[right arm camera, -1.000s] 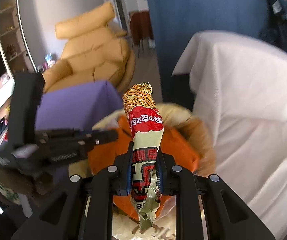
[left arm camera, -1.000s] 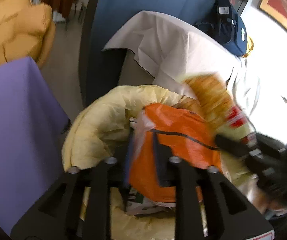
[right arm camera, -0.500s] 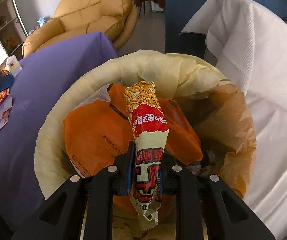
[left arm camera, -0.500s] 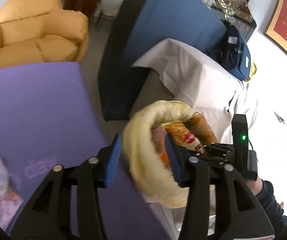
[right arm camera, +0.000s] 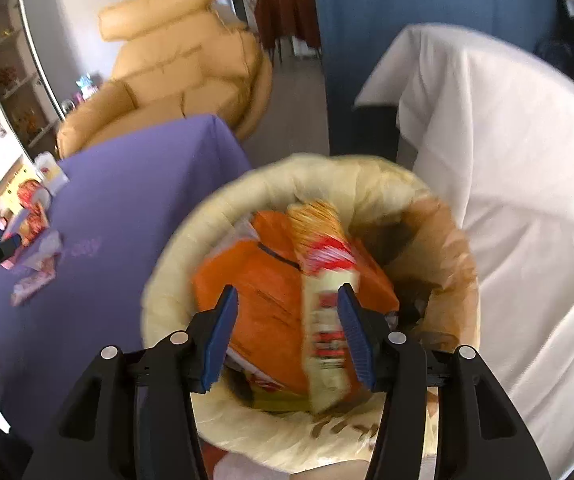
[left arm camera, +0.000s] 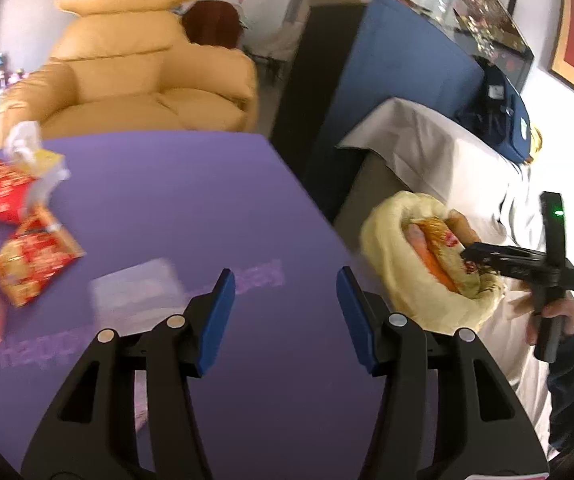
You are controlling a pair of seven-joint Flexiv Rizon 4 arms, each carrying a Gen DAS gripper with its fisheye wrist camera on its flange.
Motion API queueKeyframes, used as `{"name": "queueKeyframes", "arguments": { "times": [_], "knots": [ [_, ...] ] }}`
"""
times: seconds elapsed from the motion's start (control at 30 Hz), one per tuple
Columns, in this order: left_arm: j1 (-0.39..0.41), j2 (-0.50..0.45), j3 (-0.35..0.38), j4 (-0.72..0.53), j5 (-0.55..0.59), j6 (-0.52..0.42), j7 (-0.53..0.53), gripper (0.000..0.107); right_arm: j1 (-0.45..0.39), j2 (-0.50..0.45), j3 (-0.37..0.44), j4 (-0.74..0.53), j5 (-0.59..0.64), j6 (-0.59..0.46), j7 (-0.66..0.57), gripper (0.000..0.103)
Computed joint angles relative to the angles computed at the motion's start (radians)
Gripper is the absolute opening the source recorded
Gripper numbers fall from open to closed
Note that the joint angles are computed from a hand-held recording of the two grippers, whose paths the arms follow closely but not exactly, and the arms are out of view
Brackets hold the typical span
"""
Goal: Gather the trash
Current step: 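Open the left tool to drop the orange bag into the bin while the right tool releases the snack bag, then move both open tools back over the table toward the remaining wrappers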
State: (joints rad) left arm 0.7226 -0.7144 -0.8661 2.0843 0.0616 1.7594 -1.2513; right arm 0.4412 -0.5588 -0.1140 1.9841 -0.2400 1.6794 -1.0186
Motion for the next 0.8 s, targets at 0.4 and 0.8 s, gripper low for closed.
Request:
{"name": "queueKeyframes", "arguments": {
  "times": [0.4,0.8],
  "knots": [
    [0.128,0.059,0.094,0.071,0.057,0.149,-0.224,0.050,-0.092,-0.051,0.262,-0.112,-0.071,0.057,-0.162,0.058],
    [0.149,0.009,0.139,-0.133,0.001,-0.035,-0.153,0.050,-0.047,-0.220,0.365,-0.330,-0.089,-0.051,-0.255,0.058]
  ]
}}
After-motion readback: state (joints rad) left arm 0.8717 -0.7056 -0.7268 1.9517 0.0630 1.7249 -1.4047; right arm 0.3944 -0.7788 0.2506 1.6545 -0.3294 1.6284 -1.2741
